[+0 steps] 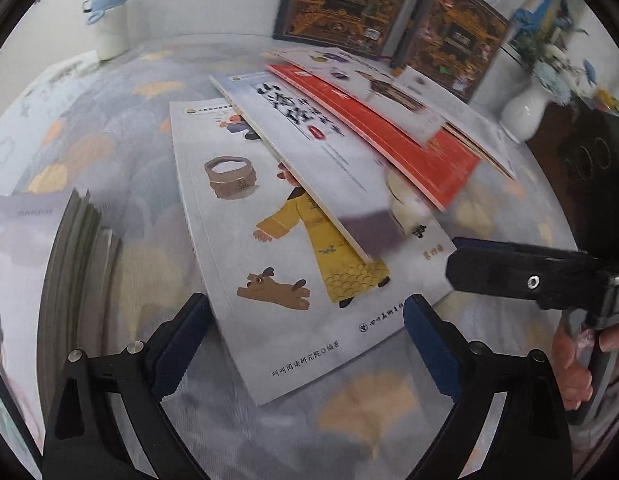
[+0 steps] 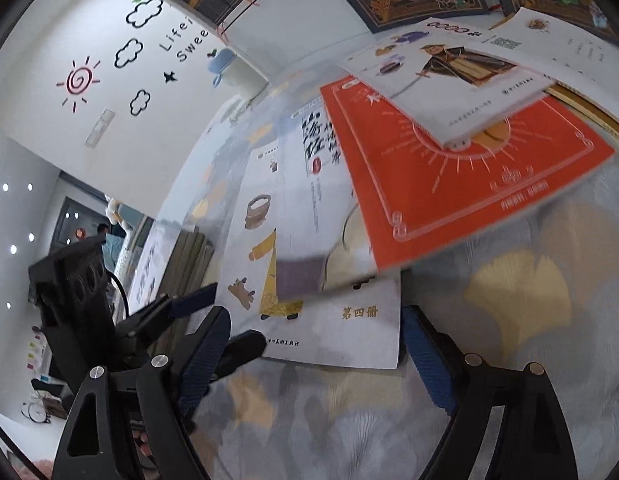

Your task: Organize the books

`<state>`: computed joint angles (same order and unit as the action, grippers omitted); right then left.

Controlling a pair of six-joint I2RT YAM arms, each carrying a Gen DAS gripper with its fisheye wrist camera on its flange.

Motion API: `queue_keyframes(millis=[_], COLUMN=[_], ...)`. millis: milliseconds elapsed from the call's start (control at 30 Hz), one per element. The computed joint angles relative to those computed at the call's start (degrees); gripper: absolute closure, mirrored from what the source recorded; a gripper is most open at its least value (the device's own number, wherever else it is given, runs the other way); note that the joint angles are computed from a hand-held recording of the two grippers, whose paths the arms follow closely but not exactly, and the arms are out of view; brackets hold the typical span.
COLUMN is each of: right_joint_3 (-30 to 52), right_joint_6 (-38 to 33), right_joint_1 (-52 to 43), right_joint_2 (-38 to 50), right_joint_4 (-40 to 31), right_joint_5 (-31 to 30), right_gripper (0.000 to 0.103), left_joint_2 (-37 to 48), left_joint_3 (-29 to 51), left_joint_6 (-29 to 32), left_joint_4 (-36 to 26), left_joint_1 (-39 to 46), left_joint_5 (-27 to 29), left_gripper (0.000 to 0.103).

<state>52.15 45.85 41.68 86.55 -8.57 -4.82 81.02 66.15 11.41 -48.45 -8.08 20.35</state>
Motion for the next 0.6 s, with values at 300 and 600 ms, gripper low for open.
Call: queue_keyframes(millis=[300,600], right_joint_3=[-4.48,-13.38], right_joint_6=[9.71,11.87], right_joint_1=[16.87,17.35], right_joint_2=[-7.36,-11.45], right_joint_4=[-6.15,1.76], right_joint_5=[8.70,2.60], right_gripper=[0.017,0.031], left_joint_2=[-17.22,-11.00], left_joint_3=[-9.19,-8.73], left_joint_6=[13.45,17.77], left_joint_4=[-9.88,-11.50], left_joint_1=[3.04,12.35], left_joint_5=[2.10,9.72], left_gripper=[0.008,0.044])
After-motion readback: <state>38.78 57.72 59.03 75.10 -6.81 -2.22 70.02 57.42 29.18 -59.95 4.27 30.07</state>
